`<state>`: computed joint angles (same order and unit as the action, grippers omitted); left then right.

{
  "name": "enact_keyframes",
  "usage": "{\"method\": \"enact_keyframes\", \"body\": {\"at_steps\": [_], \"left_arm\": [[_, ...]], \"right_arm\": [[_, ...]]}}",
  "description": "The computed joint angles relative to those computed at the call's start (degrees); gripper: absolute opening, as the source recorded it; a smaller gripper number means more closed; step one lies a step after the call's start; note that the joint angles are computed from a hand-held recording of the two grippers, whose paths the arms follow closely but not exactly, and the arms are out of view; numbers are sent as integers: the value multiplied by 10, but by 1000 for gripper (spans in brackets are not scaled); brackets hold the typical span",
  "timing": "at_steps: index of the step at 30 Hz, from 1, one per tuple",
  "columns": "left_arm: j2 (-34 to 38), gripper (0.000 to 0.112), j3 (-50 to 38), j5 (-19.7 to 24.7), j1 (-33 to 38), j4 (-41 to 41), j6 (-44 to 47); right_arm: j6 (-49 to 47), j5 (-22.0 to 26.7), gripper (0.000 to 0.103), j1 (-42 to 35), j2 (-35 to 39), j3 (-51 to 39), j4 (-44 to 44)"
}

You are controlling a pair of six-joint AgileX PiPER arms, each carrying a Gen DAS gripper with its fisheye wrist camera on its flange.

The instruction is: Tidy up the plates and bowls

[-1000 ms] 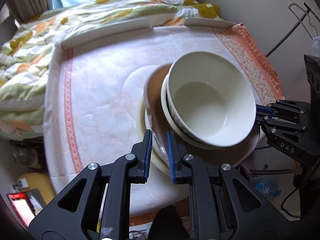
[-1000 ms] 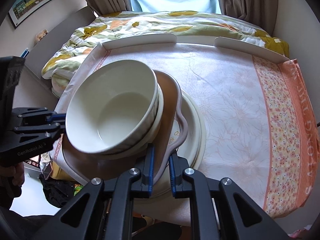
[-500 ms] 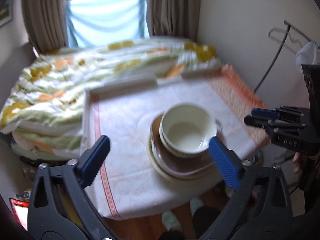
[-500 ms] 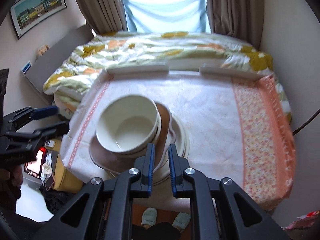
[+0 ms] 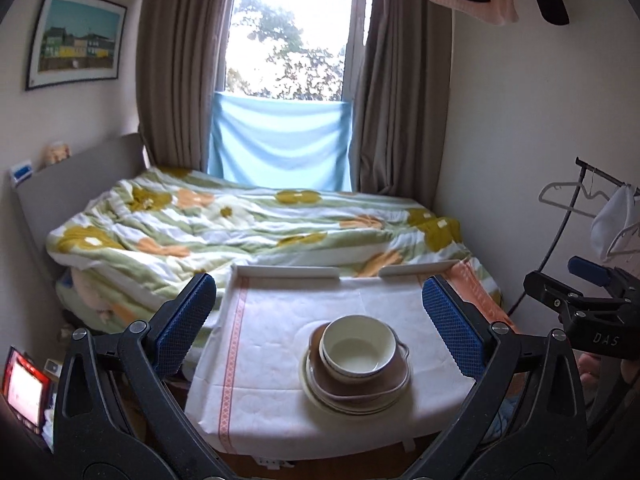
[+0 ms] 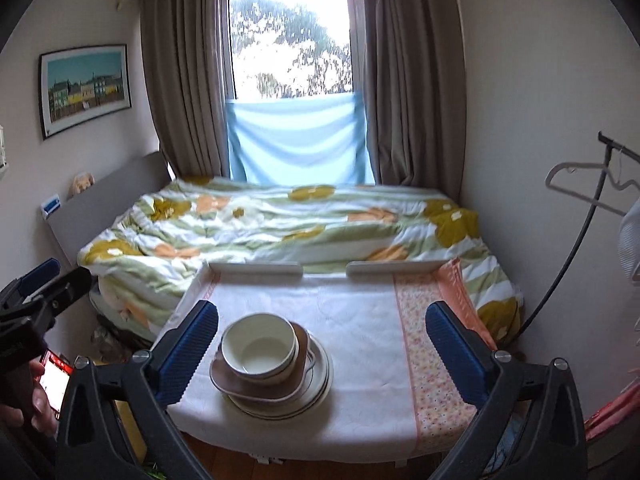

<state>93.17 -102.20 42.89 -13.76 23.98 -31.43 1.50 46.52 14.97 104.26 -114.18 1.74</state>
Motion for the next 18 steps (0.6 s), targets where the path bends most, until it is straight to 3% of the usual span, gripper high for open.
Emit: {"method": "enact_keyframes", "body": {"at_steps": [9,18], "left_arm": [[-10,103,15,2,-33,55,-56],[-9,103,16,23,-65,112,-79]], "right_arm": [[33,-70,103,8,-63,87,-56],[77,-69,103,11,-75,100,-95]]}}
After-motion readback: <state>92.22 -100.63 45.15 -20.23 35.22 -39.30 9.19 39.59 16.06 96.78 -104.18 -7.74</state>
